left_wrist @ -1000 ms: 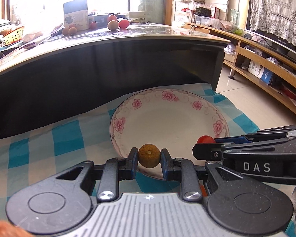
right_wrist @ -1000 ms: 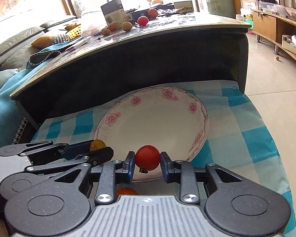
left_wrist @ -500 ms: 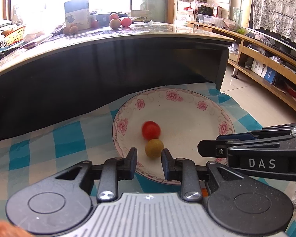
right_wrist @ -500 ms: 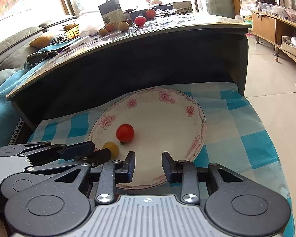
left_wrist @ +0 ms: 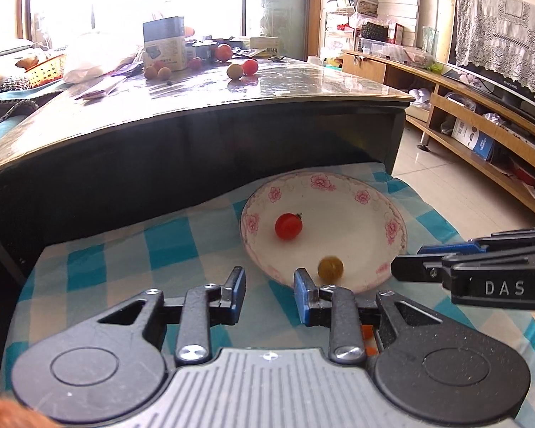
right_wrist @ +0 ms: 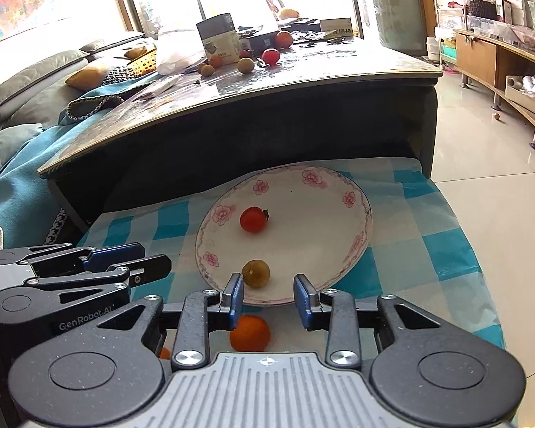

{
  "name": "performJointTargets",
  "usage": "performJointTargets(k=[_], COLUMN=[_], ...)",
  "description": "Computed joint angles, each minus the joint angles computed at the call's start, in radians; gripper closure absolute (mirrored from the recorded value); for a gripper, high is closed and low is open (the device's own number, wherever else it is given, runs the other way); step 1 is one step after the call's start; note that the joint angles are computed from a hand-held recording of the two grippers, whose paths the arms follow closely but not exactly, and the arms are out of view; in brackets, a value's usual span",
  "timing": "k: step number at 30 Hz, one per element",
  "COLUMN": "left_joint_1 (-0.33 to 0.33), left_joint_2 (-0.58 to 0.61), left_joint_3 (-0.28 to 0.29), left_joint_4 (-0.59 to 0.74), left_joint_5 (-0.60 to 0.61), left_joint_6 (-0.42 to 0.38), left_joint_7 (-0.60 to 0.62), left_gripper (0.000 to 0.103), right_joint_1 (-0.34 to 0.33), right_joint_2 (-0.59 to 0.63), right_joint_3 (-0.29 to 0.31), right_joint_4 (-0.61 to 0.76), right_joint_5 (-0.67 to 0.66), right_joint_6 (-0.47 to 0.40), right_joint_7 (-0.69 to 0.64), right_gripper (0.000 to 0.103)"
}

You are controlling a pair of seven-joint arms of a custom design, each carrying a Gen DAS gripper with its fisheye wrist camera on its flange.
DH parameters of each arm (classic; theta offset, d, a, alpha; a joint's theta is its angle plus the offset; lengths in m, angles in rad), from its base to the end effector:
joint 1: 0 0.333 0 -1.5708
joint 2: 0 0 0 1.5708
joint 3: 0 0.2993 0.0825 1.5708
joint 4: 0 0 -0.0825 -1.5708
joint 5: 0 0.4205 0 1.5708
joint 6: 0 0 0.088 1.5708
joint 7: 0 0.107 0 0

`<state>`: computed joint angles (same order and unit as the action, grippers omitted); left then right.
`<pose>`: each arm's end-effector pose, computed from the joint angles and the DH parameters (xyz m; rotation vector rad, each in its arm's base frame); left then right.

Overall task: Organize fruits
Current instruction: 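Move the left tool toward the dark red plum while the right tool approaches the brown pear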

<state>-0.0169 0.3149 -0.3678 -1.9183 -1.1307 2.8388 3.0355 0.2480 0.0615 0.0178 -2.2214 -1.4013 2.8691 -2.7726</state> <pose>0.6409 -0.1949 0.3449 -0.9932 2.4114 -1.1491 0.5404 0.2043 0.3387 -1.3306 1.9973 -0.6811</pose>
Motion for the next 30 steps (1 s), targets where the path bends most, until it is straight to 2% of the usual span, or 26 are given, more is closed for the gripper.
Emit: performJointTargets(k=[4,6,8,12,14,16,21,24,30], left_joint_1=[0.019,0.014,0.003,-0.015,-0.018,-0.02,-0.015,-0.001,0.011], left_joint_2=[-0.081,-0.115,-0.143,-0.186,-0.19,-0.18,-0.137,-0.136,-0.121], left_joint_3=[0.016,0.043,0.071,0.116,0.132,0.143,0.147,0.132,0.131], left_joint_4=[-0.085,-0.12,-0.151,-0.199,-0.207,-0.204,-0.185,-0.189,-0.173], left_joint_5=[-0.04,-0.042,-0.033,0.008,0.017,0.035,0.111,0.096,0.076], left_joint_6=[-0.03,-0.061,-0.077,-0.1,-0.117,-0.138,-0.17,-0.159,-0.159], left_joint_7=[0.065,0.064,0.054,0.039,0.042,0.039,-0.006,0.062,0.102], left_gripper=[0.064,0.063,0.063,0.061,0.058,0.056,0.055,0.053,0.037], right_joint_1=[0.017,0.025,0.031,0.042,0.043,0.042,0.064,0.074,0.088], right_joint_2=[-0.052,-0.075,-0.096,-0.108,-0.101,-0.083,-0.027,-0.011,0.031], right_joint_3=[0.026,0.042,0.058,0.082,0.087,0.085,0.074,0.059,0.036], right_joint_4=[-0.044,-0.066,-0.087,-0.104,-0.098,-0.092,-0.084,-0.084,-0.056], right_joint_5=[0.052,0.084,0.107,0.212,0.204,0.193,0.305,0.33,0.364], right_joint_6=[-0.038,-0.056,-0.066,-0.066,-0.047,-0.02,-0.048,-0.038,-0.024], right_joint_7=[-0.04,-0.06,-0.071,-0.173,-0.186,-0.191,-0.353,-0.378,-0.425], right_gripper=[0.074,0.068,0.068,0.068,0.067,0.062,0.061,0.061,0.061])
